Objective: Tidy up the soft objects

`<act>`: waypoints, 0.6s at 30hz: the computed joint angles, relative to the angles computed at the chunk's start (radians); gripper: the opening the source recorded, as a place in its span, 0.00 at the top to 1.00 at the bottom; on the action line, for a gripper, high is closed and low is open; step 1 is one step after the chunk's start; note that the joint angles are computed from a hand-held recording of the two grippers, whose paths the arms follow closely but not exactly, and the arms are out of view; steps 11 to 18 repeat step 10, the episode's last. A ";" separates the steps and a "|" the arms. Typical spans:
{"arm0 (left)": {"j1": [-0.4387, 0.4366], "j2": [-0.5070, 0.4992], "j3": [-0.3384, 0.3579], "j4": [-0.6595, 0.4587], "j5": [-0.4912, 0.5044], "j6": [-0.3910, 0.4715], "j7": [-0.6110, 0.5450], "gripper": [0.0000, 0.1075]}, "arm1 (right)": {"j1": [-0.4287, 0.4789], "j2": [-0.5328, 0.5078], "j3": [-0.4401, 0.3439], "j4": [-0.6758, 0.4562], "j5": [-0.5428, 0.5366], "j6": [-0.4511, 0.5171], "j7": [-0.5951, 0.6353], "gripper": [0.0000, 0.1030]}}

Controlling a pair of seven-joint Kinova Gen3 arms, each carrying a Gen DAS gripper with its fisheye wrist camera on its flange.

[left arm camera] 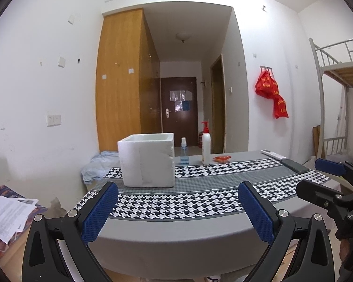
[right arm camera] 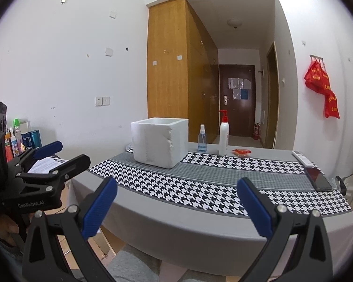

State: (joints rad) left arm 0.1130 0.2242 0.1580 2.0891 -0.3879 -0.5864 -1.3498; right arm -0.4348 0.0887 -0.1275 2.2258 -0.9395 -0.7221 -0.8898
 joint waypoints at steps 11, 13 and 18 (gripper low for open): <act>0.007 0.001 -0.003 0.000 0.030 0.001 -0.020 0.05 | -0.005 0.005 0.001 -0.009 -0.015 0.006 0.023 0.00; 0.007 0.001 -0.003 0.000 0.030 0.001 -0.020 0.05 | -0.005 0.005 0.001 -0.009 -0.015 0.006 0.023 0.00; 0.007 0.001 -0.003 0.000 0.030 0.001 -0.020 0.05 | -0.005 0.005 0.001 -0.009 -0.015 0.006 0.023 0.00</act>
